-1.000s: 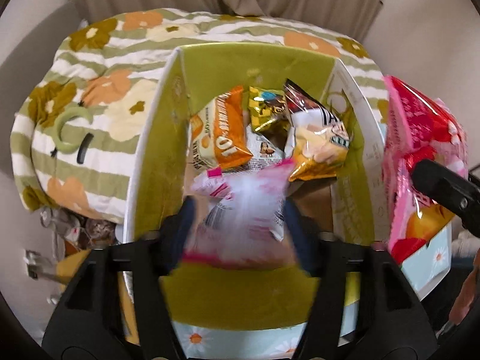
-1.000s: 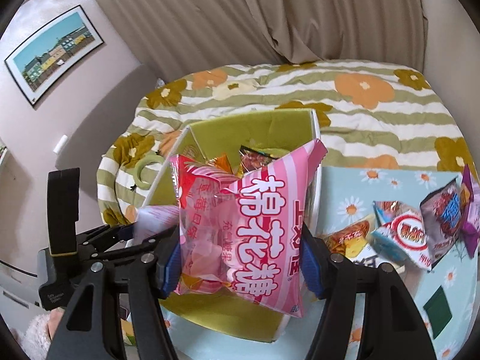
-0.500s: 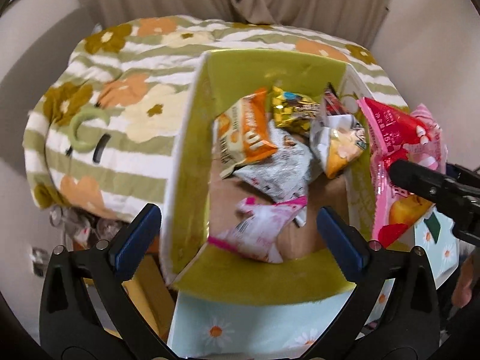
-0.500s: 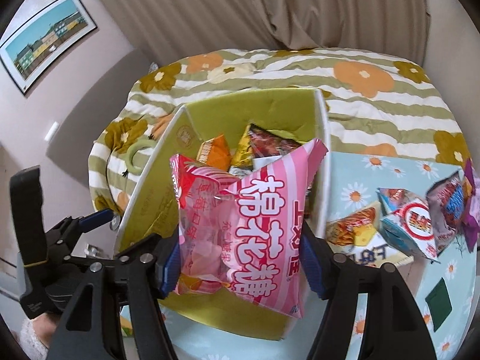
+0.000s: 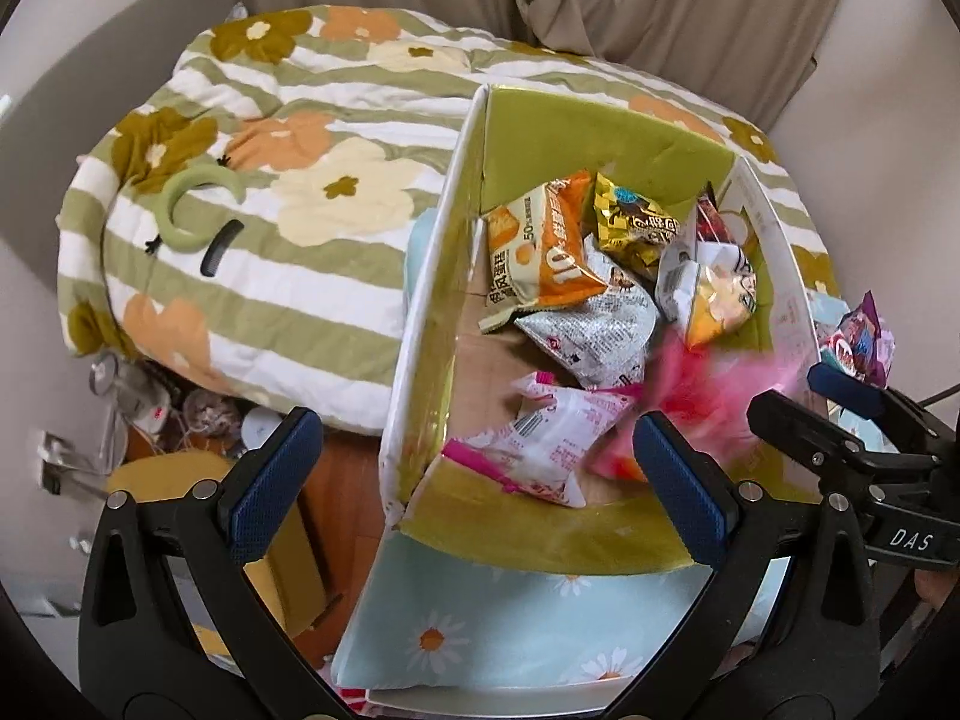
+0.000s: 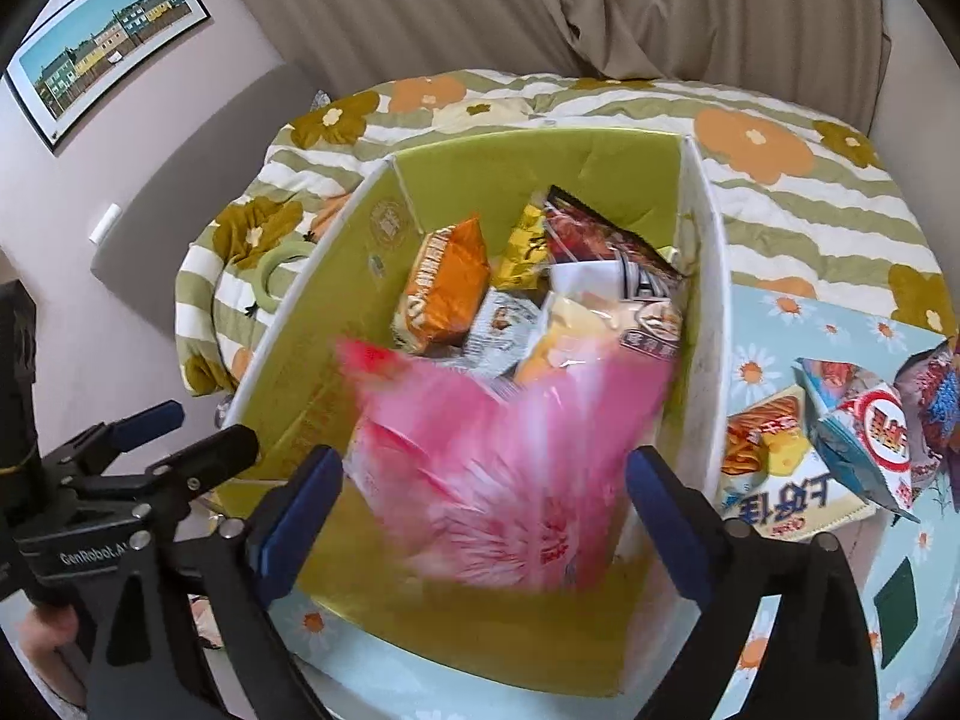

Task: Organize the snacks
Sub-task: 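Open both grippers to drop the pink-white bag and pink candy bag into the box, then move both tools away from the box back to the remaining snacks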

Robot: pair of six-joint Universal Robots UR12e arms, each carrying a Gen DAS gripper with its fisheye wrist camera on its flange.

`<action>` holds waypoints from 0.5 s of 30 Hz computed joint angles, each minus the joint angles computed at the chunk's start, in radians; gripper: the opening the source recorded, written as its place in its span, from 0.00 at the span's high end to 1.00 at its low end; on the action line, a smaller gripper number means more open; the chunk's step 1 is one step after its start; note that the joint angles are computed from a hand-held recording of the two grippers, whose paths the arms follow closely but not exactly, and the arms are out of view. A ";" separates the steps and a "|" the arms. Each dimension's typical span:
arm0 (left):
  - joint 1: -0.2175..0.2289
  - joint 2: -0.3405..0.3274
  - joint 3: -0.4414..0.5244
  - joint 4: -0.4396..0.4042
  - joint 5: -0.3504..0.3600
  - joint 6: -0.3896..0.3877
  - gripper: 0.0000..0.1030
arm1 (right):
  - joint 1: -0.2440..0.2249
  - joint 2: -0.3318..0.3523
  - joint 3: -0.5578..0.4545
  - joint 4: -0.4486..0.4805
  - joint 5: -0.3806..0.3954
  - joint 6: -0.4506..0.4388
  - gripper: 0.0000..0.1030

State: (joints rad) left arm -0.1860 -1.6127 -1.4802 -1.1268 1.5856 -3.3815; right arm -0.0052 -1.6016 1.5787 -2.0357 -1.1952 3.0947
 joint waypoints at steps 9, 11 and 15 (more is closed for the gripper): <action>-0.008 0.000 0.005 0.007 -0.015 0.020 0.00 | -0.008 -0.027 0.026 -0.043 -0.028 0.013 0.07; -0.011 -0.003 0.007 0.009 -0.017 0.031 0.00 | -0.008 -0.032 0.026 -0.038 -0.039 0.015 0.07; -0.016 -0.010 0.015 0.000 -0.040 0.052 0.00 | -0.008 -0.039 0.019 -0.022 -0.064 0.016 0.07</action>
